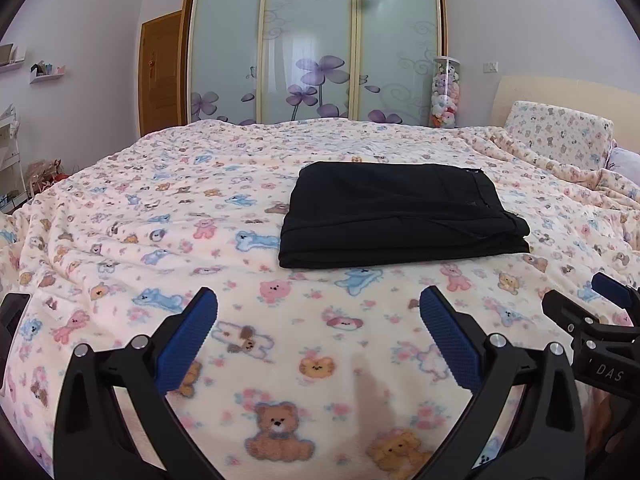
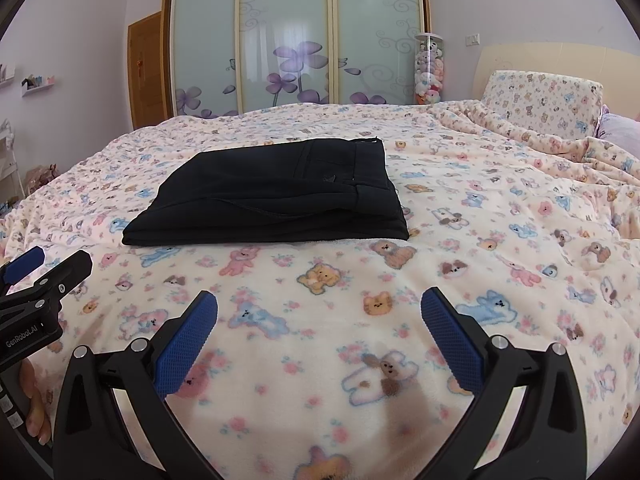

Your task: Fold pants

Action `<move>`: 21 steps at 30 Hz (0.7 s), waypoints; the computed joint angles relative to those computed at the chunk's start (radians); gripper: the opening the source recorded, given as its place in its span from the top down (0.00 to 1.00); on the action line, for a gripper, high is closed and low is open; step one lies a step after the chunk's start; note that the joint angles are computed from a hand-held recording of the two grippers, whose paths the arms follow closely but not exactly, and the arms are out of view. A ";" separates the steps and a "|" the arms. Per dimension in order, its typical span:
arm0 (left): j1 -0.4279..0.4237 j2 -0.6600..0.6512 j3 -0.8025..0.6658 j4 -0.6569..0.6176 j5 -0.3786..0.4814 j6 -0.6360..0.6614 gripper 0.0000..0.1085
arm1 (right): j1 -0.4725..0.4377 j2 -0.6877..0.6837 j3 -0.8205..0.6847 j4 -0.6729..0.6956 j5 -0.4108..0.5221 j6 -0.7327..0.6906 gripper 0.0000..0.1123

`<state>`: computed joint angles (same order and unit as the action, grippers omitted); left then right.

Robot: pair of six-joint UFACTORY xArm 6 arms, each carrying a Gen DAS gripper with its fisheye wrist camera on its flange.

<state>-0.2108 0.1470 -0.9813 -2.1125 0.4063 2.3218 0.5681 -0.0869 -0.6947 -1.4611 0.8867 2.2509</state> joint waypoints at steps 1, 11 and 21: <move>0.000 -0.001 0.003 0.001 0.001 -0.001 0.07 | 0.000 -0.001 0.000 0.000 0.000 0.000 0.10; 0.000 0.001 0.001 0.005 0.001 -0.001 0.07 | 0.001 -0.001 0.000 0.002 0.000 -0.002 0.10; -0.002 0.001 0.000 0.007 -0.001 -0.005 0.07 | -0.003 -0.002 0.001 0.001 -0.004 -0.002 0.10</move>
